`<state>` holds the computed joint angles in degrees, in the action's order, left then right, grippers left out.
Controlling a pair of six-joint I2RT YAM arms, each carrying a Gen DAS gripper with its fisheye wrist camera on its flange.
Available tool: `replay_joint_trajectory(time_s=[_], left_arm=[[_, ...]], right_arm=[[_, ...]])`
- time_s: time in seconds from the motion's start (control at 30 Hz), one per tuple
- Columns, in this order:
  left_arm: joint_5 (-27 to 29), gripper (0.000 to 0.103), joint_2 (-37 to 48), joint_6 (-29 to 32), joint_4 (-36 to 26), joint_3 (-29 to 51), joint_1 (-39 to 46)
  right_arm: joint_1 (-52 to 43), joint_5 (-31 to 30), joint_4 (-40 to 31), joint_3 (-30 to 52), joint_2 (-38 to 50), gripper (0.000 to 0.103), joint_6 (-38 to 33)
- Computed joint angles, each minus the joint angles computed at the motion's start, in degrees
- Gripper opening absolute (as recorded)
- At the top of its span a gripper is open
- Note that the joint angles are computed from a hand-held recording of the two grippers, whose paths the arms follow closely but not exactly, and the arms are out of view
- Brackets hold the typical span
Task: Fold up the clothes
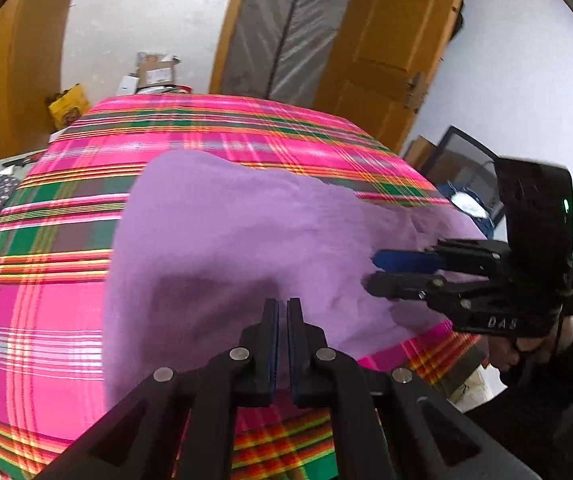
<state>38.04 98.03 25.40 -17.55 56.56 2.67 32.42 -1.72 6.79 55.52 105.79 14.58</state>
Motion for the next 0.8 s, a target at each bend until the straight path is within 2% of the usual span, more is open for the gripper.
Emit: replay_joint_trajectory(time_s=[0.1, 0.17, 0.2, 0.33, 0.57, 0.8], left_arm=[[-0.9, 0.003, 1.3, 0.7, -0.9, 0.7, -0.9], [-1.6, 0.003, 2.1, 0.6, -0.9, 0.8, -1.6], [-1.7, 0.003, 2.2, 0.4, -0.6, 0.5, -1.8], [0.1, 0.003, 2.1, 2.3, -2.8, 0.7, -0.8], [3.6, 0.003, 3.0, 7.5, -7.6, 1.4, 1.4], [3.7, 0.003, 1.6, 3.9, -5.4, 2.4, 0.2]], right_arm=[[0.0, -0.1, 0.0, -0.1, 0.1, 0.030, 0.7], [0.7, 1.3, -0.1, 0.3, 0.5, 0.024, 0.5], [0.8, 1.4, 0.2, 0.3, 0.6, 0.018, 0.4], [0.9, 0.9, 0.5, -0.5, -0.4, 0.008, 0.1], [-0.5, -1.7, 1.0, -3.0, -1.7, 0.006, 1.3], [-0.9, -2.7, 1.1, -2.9, -3.3, 0.011, 1.0]])
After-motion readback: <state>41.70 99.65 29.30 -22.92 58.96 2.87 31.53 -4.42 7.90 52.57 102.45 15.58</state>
